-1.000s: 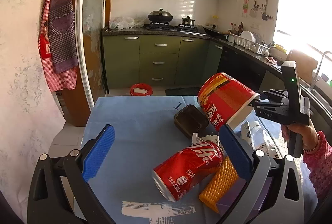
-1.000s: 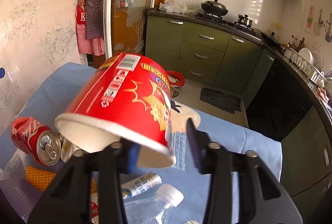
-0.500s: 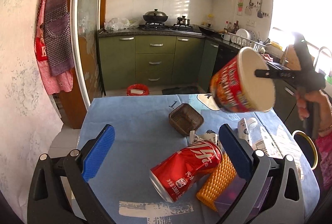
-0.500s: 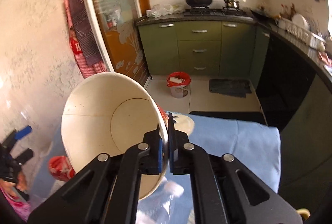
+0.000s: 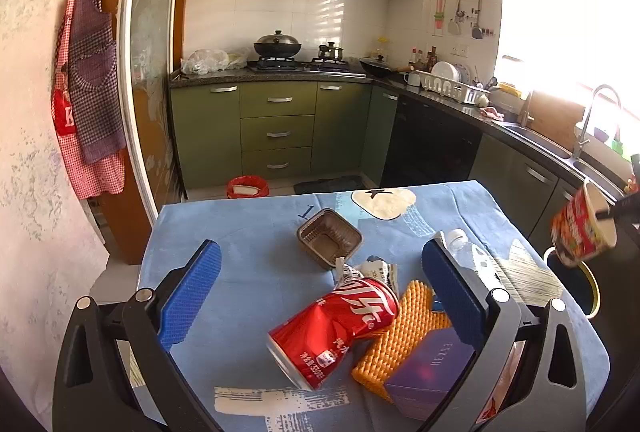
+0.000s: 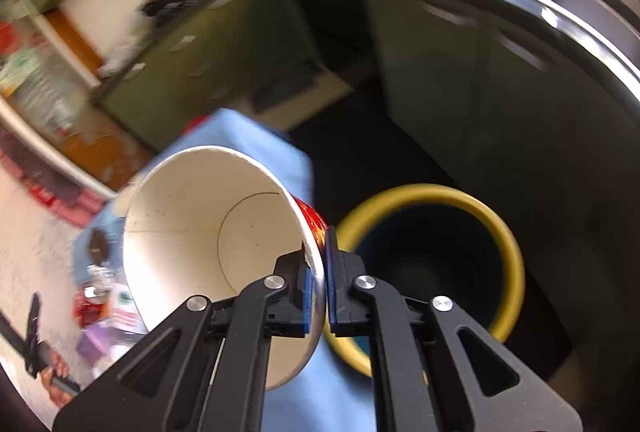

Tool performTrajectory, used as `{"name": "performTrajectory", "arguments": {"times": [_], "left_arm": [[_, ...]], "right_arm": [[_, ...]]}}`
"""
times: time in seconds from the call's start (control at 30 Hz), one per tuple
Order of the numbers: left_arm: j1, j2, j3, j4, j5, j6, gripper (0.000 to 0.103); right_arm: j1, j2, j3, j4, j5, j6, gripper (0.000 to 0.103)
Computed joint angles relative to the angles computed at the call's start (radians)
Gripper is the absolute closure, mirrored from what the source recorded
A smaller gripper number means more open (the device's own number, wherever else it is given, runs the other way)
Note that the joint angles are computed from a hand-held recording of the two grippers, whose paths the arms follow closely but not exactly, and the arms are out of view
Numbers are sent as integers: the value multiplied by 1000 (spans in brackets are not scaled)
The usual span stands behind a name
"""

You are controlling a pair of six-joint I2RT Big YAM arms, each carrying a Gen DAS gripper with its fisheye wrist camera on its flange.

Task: Collect trash
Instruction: 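Carry the red cup over the yellow-rimmed bin and release it, then grasp the red Coca-Cola can with the left gripper and lift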

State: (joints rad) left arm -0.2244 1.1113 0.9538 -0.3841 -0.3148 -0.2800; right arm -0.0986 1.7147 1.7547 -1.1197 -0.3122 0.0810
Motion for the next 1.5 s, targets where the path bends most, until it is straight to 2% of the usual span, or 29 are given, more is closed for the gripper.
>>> {"name": "performTrajectory", "arguments": {"times": [0.1,0.17,0.37,0.43,0.47,0.5,0.63,0.87,1.0,1.1,1.17,1.23,1.3,1.4,1.5], "left_arm": [[-19,-5,3,-1,-11,12,4],[-33,-7,7,-2,-22,22,4],[-50,-6,22,-22,-36,36,4],[-52,-2,27,-29,-37,35,4],[-55,1,31,-32,-40,35,4],[-57,2,33,-36,-40,34,4],[-55,0,36,-51,-25,32,4],[-71,-17,47,-84,23,52,4],[-65,-9,81,-146,88,107,4],[-38,25,112,-179,122,180,4],[1,56,127,-185,200,265,4],[47,99,151,-226,310,363,4],[75,146,179,-274,357,443,4],[95,205,215,-345,378,531,4],[103,244,237,-385,387,580,12]], "right_arm": [[-71,49,-19,-41,23,26,96],[-92,76,-42,-42,42,35,96],[-91,162,-49,-26,77,37,95],[-85,193,-29,-24,95,56,90],[-82,203,-20,-26,102,66,78],[-81,204,-23,-14,117,77,69],[-79,176,-70,28,114,89,69],[-84,126,-131,67,38,44,58],[-71,84,-180,90,7,18,58],[-61,71,-197,96,-27,2,57],[-60,61,-185,68,-40,-14,56],[-56,60,-181,58,-49,-23,56],[-51,58,-182,55,-54,-26,55],[-51,32,-207,60,-55,-28,54],[-56,20,-223,58,-62,-34,54]]}}
